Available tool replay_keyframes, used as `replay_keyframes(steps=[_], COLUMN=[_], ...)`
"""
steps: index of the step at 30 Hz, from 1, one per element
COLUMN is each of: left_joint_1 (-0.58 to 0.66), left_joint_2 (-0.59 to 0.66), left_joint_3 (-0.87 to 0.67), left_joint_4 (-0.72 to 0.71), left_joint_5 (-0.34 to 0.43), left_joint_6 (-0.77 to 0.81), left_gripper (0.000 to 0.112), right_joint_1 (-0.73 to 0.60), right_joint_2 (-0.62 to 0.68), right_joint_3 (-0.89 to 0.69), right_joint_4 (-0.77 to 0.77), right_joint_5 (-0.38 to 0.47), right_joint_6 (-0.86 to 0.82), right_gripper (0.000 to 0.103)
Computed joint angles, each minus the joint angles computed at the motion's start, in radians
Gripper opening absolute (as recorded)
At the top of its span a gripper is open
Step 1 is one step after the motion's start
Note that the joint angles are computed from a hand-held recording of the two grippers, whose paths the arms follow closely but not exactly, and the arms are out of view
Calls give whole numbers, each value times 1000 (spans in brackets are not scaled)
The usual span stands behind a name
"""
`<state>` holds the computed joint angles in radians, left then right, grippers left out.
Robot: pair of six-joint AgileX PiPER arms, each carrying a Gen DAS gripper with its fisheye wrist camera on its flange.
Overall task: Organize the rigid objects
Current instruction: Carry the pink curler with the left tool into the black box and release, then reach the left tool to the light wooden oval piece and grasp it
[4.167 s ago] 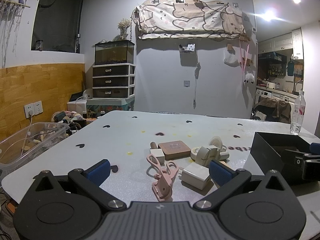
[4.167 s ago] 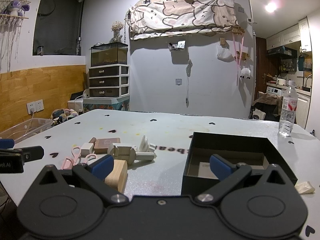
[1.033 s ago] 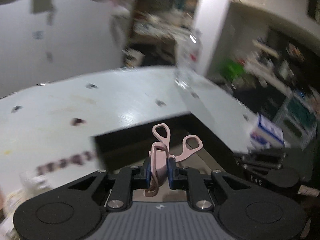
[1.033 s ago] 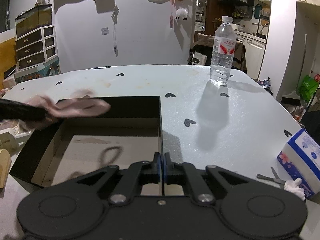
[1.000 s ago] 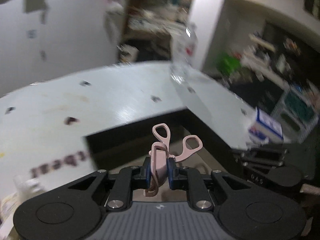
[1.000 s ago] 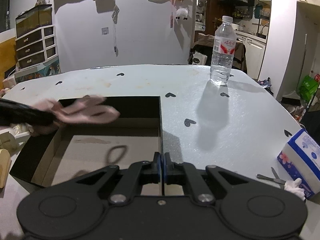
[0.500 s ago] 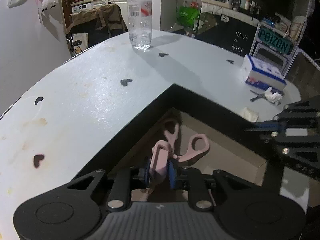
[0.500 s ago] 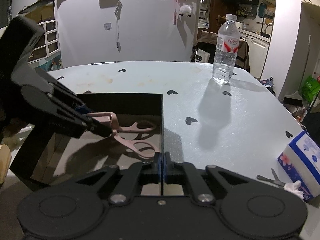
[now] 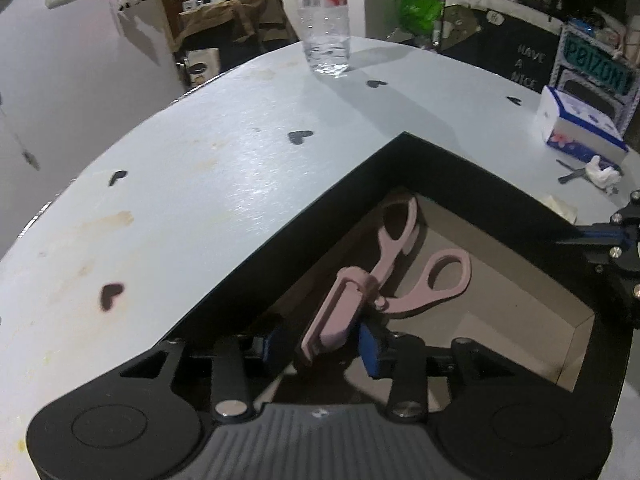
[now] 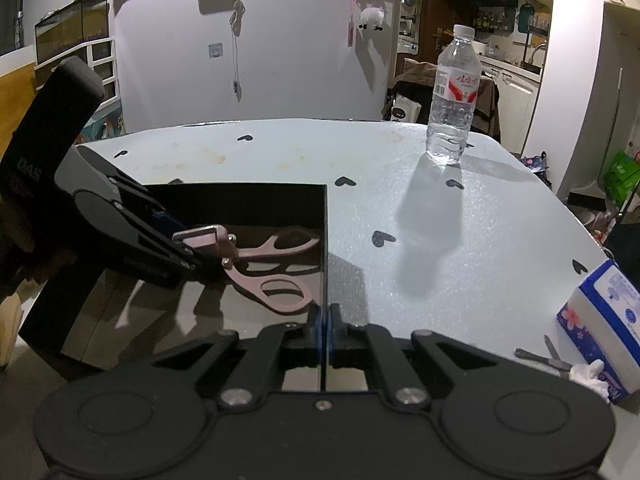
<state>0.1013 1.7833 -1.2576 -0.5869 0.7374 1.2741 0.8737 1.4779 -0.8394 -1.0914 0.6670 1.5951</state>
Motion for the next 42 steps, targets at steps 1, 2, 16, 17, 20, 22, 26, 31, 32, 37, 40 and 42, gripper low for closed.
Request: replay_keyframes(steps=[1,2,16,17,20,22,26,31,32,37,40,42], left_joint_1=[2,7,191,222,322,387,511,631,653,730,774,799], left_joint_2=[-11,-24,-182,-197,-259,-300,-335,-362,-363,-365,-362,-347], left_joint_3=[8,20,78,79,110,137,167,233,246,295,302,282], left_joint_4=[1,-7,-240,-263,-333,-363,-367,-369,-366,-310,-272,-228], left_joint_5=[-2,-3,168,196,241,246,263,245,246,264,310,376], left_joint_6=[-2,8,146,157,203,229,208,165,154,94,66,47], left_gripper=[55,58,52,55,90,95,98,103,103,103,103,103], right_joint_1=[-1,-4,-16,-15,-17,-14,-15,-13,-14,-16,-18,-18], right_joint_2=[0,-1,-7,-7,-10,-11,-14,-8,-7,-5,-5,-5], right_joint_3=[2,3,20,20,21,23,29,24,23,21,19,19], right_joint_4=[-2,-1,-18,-18,-19,-23,-31,-28,-23,-12,-8,-8], right_joint_5=[-1,-5,-31,-31,-33,-30,-36,-31,-32,-34,-35,-35], right_joint_6=[1,1,17,17,17,26,50,55,53,48,44,44], right_gripper=[3,3,3,4,4,3,3,3,3,3,3,3])
